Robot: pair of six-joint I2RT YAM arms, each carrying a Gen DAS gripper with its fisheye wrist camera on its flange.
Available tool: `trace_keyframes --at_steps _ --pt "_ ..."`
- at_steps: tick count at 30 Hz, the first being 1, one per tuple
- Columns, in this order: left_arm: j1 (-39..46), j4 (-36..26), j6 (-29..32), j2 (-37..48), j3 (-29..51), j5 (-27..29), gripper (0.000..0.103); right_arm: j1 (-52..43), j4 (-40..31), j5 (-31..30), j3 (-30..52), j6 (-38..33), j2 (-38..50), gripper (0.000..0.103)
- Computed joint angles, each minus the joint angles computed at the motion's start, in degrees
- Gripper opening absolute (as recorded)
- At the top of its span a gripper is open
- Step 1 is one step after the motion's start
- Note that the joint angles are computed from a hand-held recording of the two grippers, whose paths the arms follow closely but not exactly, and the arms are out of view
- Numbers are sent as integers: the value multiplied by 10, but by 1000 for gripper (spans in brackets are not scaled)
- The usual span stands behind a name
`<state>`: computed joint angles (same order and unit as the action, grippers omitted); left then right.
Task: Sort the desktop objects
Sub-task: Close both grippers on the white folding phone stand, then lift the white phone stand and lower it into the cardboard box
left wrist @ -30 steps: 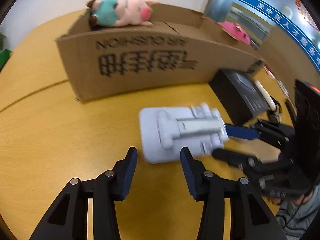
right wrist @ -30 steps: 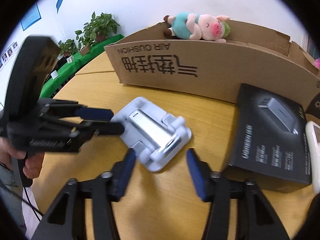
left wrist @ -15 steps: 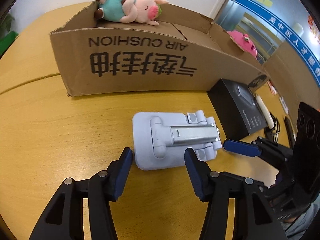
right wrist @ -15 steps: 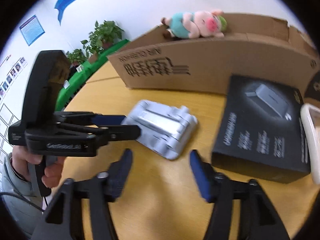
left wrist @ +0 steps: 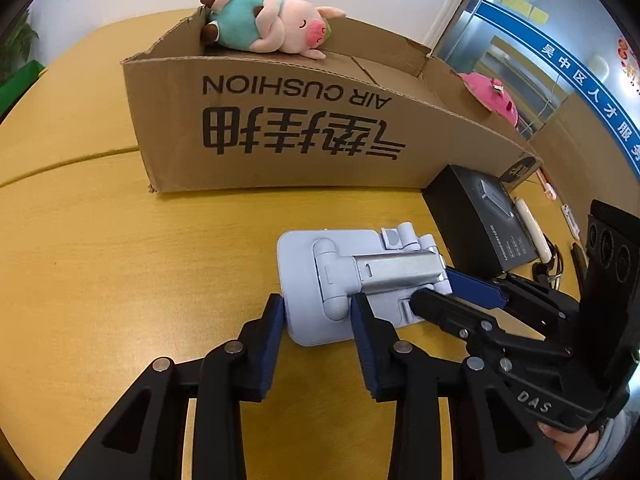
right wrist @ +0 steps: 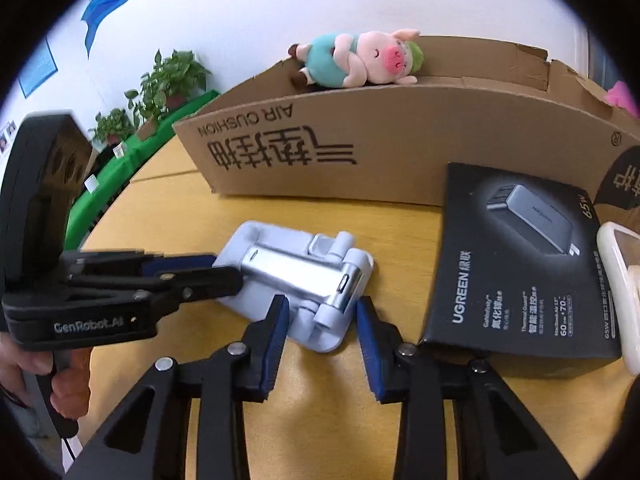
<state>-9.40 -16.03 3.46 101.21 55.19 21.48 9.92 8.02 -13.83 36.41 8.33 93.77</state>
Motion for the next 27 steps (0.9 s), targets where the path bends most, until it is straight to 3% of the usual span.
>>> trace_keyframes --at_steps 3,6,12,20,27 --pt "-8 11 -8 -27 -28 -15 34 11 5 24 -12 -6 -12 31" --pt "-3 20 -19 -62 -53 -7 34 3 12 2 -30 3 -29 31" --pt "-29 -1 -26 -169 -51 -28 34 -8 2 4 -58 8 -148 31" --pt "-60 -52 -34 -206 96 -17 34 -74 -112 0 44 -28 -287 31" --pt "-106 -81 -41 -147 269 -31 34 -135 -154 -16 161 -61 -289 30"
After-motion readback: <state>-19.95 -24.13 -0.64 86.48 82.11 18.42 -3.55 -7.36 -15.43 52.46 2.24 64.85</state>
